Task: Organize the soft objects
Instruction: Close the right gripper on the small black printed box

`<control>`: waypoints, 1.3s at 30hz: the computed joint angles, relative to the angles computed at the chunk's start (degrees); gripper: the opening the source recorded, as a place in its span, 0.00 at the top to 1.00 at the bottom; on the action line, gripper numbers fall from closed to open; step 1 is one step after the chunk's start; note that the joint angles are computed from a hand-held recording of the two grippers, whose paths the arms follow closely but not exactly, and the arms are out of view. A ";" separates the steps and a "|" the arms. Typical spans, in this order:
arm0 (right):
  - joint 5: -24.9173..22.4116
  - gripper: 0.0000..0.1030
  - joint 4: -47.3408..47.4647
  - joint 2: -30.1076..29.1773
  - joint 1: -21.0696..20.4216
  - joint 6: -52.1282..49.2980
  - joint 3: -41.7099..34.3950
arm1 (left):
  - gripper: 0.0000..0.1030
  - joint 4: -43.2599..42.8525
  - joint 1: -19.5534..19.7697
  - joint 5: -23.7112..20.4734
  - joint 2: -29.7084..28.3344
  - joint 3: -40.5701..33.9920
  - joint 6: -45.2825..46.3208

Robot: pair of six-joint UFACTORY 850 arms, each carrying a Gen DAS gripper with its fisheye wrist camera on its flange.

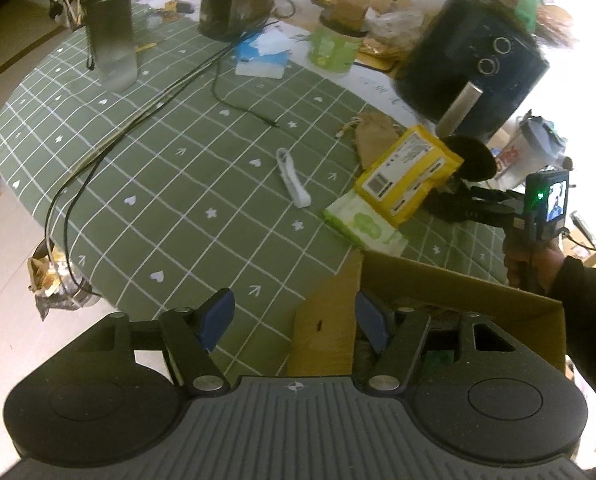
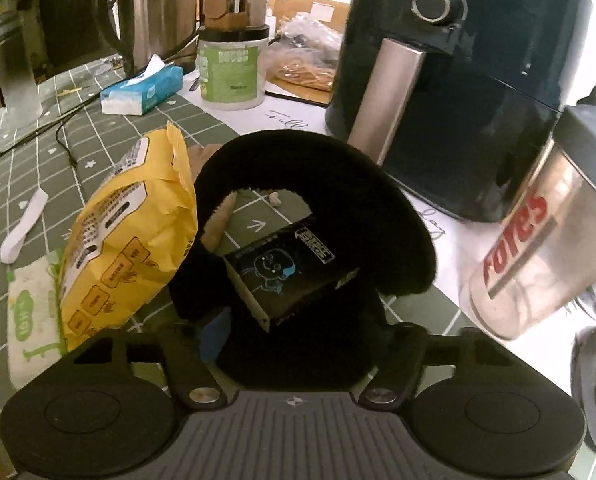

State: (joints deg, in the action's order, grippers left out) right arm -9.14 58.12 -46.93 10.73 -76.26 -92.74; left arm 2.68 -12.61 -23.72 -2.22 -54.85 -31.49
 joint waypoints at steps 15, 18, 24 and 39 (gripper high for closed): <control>-2.31 0.76 6.69 2.06 -0.55 -6.35 2.22 | 0.36 -0.65 0.17 -0.26 -0.40 -0.35 2.20; -3.23 0.76 4.71 3.48 -1.09 -4.69 3.75 | 0.36 -1.86 0.18 0.33 -0.55 -0.49 4.00; -6.06 0.77 -1.80 6.45 -2.79 1.10 7.04 | 0.36 -4.67 0.06 1.34 -0.83 -0.83 7.84; -8.16 0.76 -22.05 11.34 -6.98 19.74 14.72 | 0.36 -10.57 0.24 2.33 -1.89 -1.89 15.76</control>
